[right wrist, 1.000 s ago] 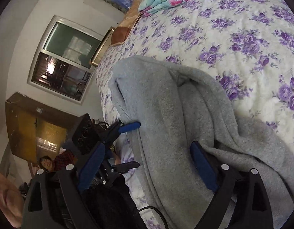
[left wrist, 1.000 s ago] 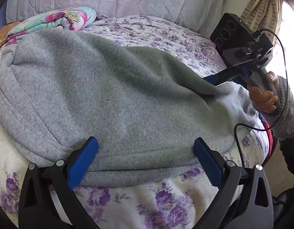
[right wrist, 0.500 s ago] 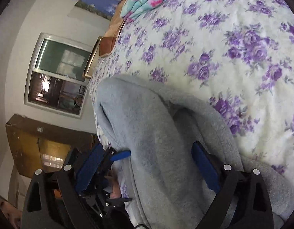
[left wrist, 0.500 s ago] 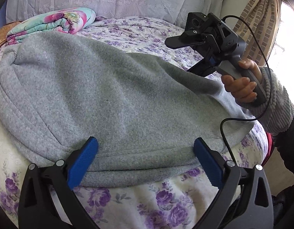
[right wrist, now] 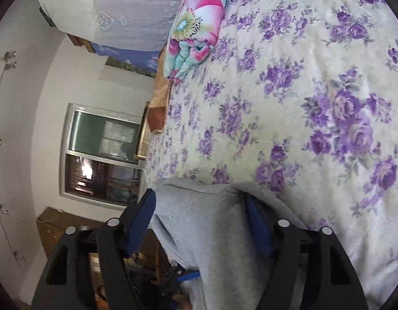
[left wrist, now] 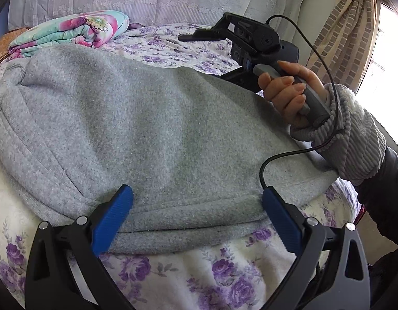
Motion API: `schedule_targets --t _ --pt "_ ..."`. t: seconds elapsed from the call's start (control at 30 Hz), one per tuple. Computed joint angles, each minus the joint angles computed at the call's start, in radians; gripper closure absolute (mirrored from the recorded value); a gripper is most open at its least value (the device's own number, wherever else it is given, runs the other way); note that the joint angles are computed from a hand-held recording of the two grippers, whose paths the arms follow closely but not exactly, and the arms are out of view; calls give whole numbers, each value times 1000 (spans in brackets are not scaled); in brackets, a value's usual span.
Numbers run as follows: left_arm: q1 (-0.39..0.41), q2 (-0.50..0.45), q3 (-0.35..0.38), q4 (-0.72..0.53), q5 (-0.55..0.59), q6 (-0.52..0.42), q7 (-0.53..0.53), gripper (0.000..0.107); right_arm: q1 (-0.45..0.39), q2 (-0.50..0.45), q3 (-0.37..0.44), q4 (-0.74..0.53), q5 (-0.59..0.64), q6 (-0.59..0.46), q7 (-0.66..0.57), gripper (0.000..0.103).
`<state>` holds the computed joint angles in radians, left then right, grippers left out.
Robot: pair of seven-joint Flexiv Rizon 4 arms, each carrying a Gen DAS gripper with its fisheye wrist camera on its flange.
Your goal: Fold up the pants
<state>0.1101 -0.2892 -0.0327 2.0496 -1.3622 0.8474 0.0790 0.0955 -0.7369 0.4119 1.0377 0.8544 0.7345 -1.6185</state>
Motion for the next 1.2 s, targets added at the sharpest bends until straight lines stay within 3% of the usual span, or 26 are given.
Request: schedule_targets --t 0.03,0.1,0.13,0.17,0.27,0.33,0.43,0.5,0.53,0.57,0.6,0.67,0.7,0.73,0.8,0.87,0.9,0.93,0.97,1.0,1.13,1.2 --pt "2 0 1 -1 1 -6 -2 9 23 35 -29 44 -32 64 -1 39" --pt "8 -3 2 -6 7 -22 -14 9 38 93 -42 115 -73 142 -34 49" --pt "11 -2 4 -9 15 -31 -29 9 47 115 -41 136 -92 162 -50 64" --pt "16 -2 6 -14 25 -44 -50 9 62 140 -44 163 -122 181 -67 70" --pt "41 4 14 -35 36 -99 -124 9 114 186 -51 225 -215 204 -110 77" --pt "43 16 14 -47 -15 -66 -120 9 147 180 -61 232 -266 203 -97 77" --pt "39 10 18 -91 -52 1 -147 9 216 128 -121 217 -385 206 19 79" --pt "25 -43 19 -145 13 105 -237 9 245 76 -162 193 -459 206 122 89" --pt "27 -82 21 -177 76 137 -304 11 251 57 -175 187 -486 217 162 103" --pt "37 -123 28 -210 135 121 -372 14 237 44 -160 182 -485 231 164 103" --pt "65 -135 3 -217 128 108 -375 15 221 40 -140 180 -482 238 170 103" --pt "66 -115 -20 -191 107 166 -340 16 231 68 -148 226 -524 286 197 103" --pt "61 -102 -24 -175 103 201 -339 22 245 91 -162 265 -558 329 209 103" --pt "65 -84 -28 -161 95 207 -336 24 252 115 -166 302 -586 368 214 98" --pt "89 -54 -33 -152 62 155 -316 24 230 157 -124 356 -594 424 188 98" --pt "74 -56 -23 -165 65 203 -323 24 234 179 -114 386 -620 437 192 96" --pt "64 -74 -16 -182 104 238 -351 24 247 178 -127 394 -647 429 210 90" --pt "66 -103 -11 -209 155 240 -395 24 266 169 -152 396 -684 415 241 73" --pt "74 -132 -10 -233 205 228 -441 24 284 156 -178 398 -721 403 278 65" --pt "77 -148 -22 -239 218 248 -443 24 289 136 -187 391 -745 391 299 66" --pt "41 -138 -102 -181 127 497 -262 14 266 129 -158 404 -758 444 324 65" --pt "61 -106 -117 -162 92 468 -251 14 274 177 -167 475 -776 508 343 64"
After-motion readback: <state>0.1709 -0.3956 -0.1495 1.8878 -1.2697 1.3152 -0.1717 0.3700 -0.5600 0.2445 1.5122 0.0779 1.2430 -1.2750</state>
